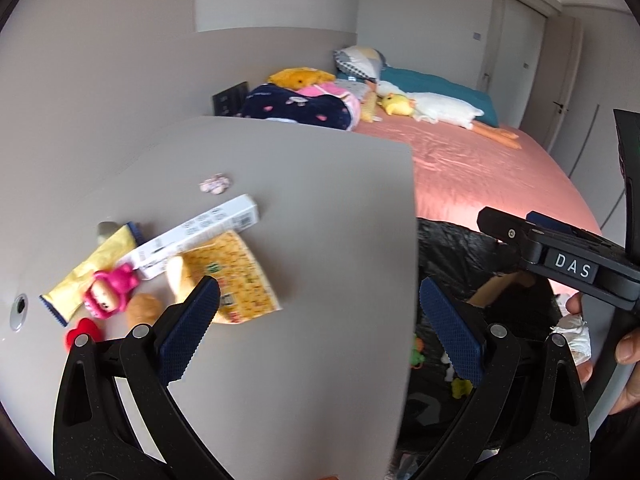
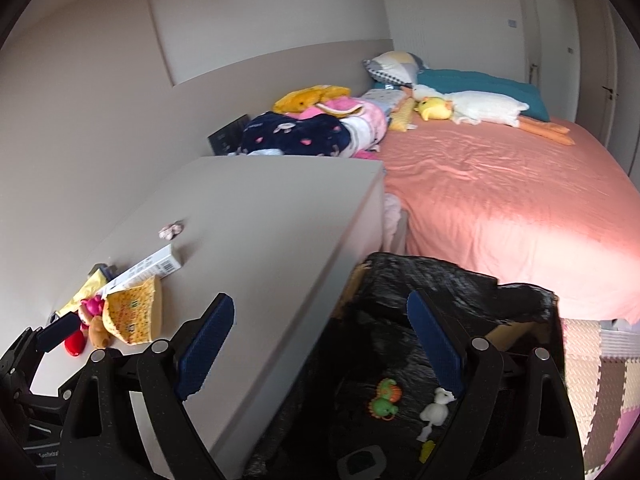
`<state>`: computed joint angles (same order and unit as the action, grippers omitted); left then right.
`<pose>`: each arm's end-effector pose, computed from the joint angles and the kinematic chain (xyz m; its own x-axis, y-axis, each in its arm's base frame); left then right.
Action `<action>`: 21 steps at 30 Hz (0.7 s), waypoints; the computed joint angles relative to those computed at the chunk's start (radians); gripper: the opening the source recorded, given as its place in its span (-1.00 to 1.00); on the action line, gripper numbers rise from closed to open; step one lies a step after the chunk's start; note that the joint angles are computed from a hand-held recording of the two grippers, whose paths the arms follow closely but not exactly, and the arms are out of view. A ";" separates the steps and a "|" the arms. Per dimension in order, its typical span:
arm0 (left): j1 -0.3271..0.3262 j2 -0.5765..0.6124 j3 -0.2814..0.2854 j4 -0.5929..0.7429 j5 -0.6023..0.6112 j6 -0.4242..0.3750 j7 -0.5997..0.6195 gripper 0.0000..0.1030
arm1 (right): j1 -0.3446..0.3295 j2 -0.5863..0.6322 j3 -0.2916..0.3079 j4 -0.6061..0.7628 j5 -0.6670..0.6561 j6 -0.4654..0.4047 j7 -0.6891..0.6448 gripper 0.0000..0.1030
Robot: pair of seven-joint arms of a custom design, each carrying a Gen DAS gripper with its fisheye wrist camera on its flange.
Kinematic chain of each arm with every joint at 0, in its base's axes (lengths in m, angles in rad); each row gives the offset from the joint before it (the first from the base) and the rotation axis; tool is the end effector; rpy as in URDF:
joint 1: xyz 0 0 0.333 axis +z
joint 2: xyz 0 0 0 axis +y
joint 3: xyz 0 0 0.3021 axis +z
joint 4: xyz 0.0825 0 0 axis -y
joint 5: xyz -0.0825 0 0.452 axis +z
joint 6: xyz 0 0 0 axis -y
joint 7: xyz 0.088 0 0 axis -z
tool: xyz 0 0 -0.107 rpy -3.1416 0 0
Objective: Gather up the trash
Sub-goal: 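Move both tools back over the table, then grasp the red heart plush with the left tool while the right tool grasps the yellow snack bag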
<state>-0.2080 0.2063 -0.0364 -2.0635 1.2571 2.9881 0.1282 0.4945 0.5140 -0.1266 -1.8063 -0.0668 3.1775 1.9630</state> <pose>0.6117 -0.2213 0.3247 -0.0088 -0.9988 0.0481 -0.6740 -0.0297 -0.7381 0.6899 0.2837 0.3065 0.1684 -0.9683 -0.1846 -0.6762 0.0228 -0.7364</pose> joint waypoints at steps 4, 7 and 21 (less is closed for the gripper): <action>0.013 -0.028 0.008 -0.031 0.027 -0.018 -0.047 0.88 | -0.038 0.028 0.067 0.044 0.002 -0.018 -0.034 0.72; 0.037 -0.058 0.003 -0.067 0.048 -0.040 -0.078 0.88 | -0.052 0.052 0.104 0.080 0.004 -0.030 -0.059 0.72; 0.191 -0.169 -0.019 -0.205 0.164 -0.059 -0.287 0.88 | -0.091 0.172 0.256 0.257 0.039 -0.107 -0.218 0.72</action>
